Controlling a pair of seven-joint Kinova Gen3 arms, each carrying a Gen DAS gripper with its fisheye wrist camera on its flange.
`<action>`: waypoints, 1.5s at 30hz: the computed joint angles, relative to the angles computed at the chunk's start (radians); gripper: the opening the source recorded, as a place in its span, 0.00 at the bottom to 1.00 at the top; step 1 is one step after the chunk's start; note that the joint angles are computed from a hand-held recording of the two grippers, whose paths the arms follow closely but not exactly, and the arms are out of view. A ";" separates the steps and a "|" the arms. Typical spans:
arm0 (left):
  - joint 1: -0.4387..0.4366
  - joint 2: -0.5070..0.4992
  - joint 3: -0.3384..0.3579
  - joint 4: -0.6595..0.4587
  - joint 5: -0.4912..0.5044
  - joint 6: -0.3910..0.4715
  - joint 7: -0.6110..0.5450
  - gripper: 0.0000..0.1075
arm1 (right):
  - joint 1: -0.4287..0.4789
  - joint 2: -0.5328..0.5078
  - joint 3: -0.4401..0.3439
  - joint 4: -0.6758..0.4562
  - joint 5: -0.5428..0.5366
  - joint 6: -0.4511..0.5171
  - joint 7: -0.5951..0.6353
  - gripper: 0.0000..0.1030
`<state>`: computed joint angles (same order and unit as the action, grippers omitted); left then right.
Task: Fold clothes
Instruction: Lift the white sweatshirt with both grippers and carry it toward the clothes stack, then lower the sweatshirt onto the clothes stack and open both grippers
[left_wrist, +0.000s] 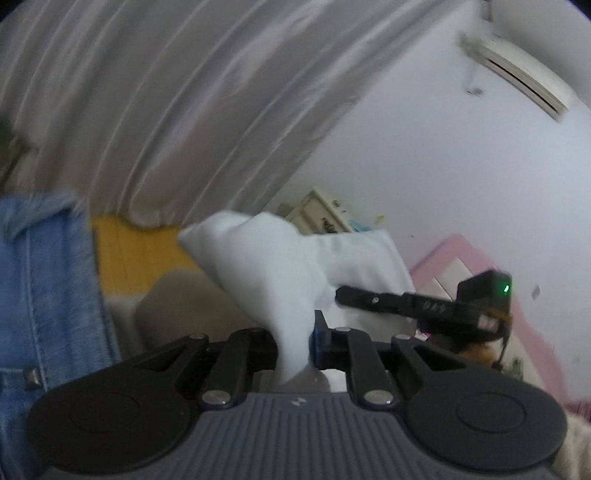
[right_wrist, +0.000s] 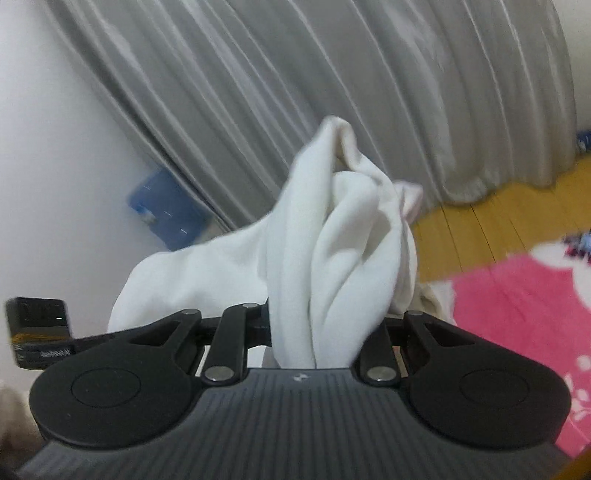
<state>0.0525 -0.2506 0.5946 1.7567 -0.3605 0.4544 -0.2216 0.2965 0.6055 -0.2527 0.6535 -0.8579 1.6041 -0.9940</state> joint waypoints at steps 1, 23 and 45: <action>-0.020 -0.003 0.019 -0.002 -0.013 0.006 0.018 0.12 | -0.013 0.018 0.001 -0.016 0.010 0.000 -0.006 0.19; 0.185 0.080 0.102 -0.253 -0.415 0.519 0.062 0.37 | -0.075 0.153 -0.131 -0.270 0.218 0.022 -0.170 0.65; 0.435 0.301 -0.016 -0.373 -0.557 0.707 0.083 0.37 | -0.016 -0.195 0.125 0.279 0.010 -0.309 0.225 0.10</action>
<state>0.4874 0.0503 0.5786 1.3837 -0.9177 1.1613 -0.1389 0.2803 0.4101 -0.1272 0.9330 -0.8476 1.2951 -0.7688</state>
